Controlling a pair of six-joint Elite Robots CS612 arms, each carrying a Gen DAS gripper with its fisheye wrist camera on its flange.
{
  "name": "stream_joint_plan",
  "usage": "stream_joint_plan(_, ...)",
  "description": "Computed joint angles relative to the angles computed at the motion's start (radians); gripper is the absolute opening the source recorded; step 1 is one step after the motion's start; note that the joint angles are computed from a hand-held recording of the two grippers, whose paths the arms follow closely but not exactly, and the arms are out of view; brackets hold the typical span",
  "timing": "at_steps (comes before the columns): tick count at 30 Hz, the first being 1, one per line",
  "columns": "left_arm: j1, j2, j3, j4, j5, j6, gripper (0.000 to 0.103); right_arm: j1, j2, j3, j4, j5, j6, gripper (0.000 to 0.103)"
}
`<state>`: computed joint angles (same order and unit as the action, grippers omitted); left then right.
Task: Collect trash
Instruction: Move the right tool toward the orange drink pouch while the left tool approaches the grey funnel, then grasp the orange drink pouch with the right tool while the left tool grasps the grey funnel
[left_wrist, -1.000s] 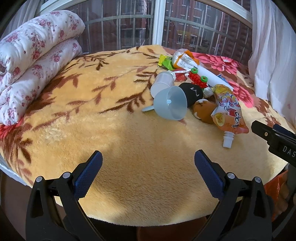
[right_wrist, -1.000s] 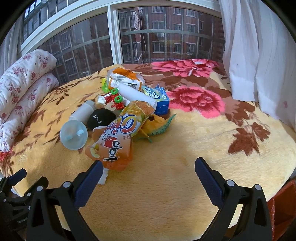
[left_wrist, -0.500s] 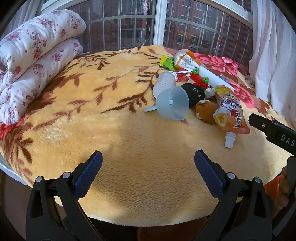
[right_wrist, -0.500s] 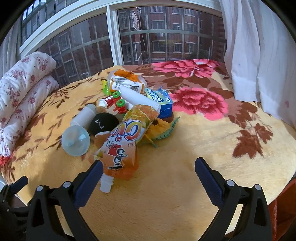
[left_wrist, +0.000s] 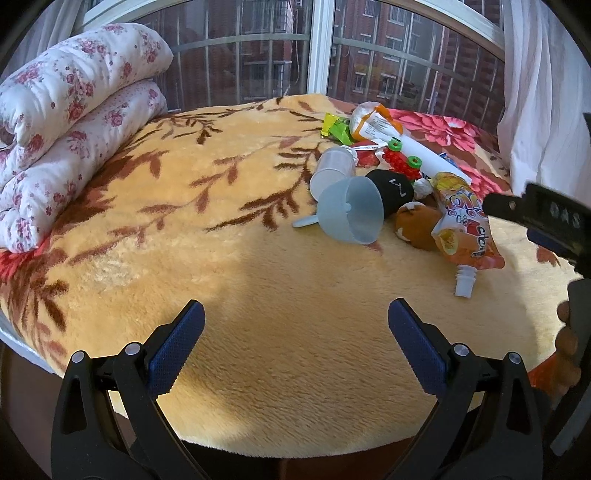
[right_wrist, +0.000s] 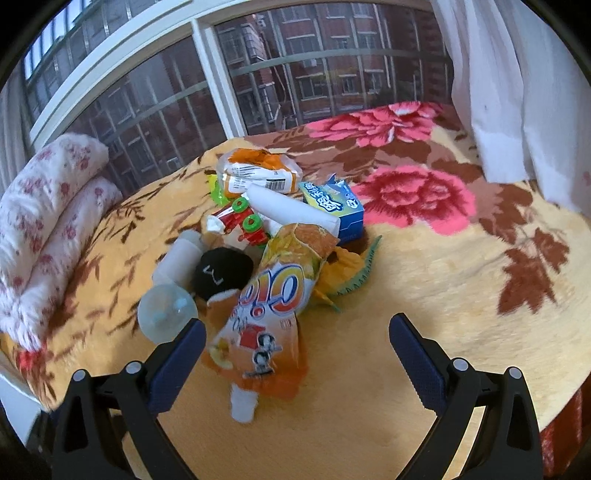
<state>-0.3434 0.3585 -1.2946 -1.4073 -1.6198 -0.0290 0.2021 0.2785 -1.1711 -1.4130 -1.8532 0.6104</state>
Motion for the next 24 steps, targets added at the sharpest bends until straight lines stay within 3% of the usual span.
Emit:
stream_joint_plan(6, 0.007, 0.000, 0.012, -0.015, -0.014, -0.002, 0.097, -0.010, -0.025, 0.065, -0.016, 0.031, 0.055, 0.098)
stream_joint_plan(19, 0.026, -0.011, 0.060, -0.064, -0.043, -0.002, 0.097, -0.015, -0.080, 0.214, -0.025, 0.011, 0.126, 0.098)
stream_joint_plan(23, 0.033, -0.010, 0.067, -0.073, -0.045, -0.007, 0.097, -0.016, -0.093, 0.245, -0.025, 0.007, 0.152, 0.094)
stream_joint_plan(24, 0.036, -0.011, 0.072, -0.072, -0.050, -0.012, 0.097, -0.019, -0.101, 0.262, -0.015, 0.016, 0.153, 0.089)
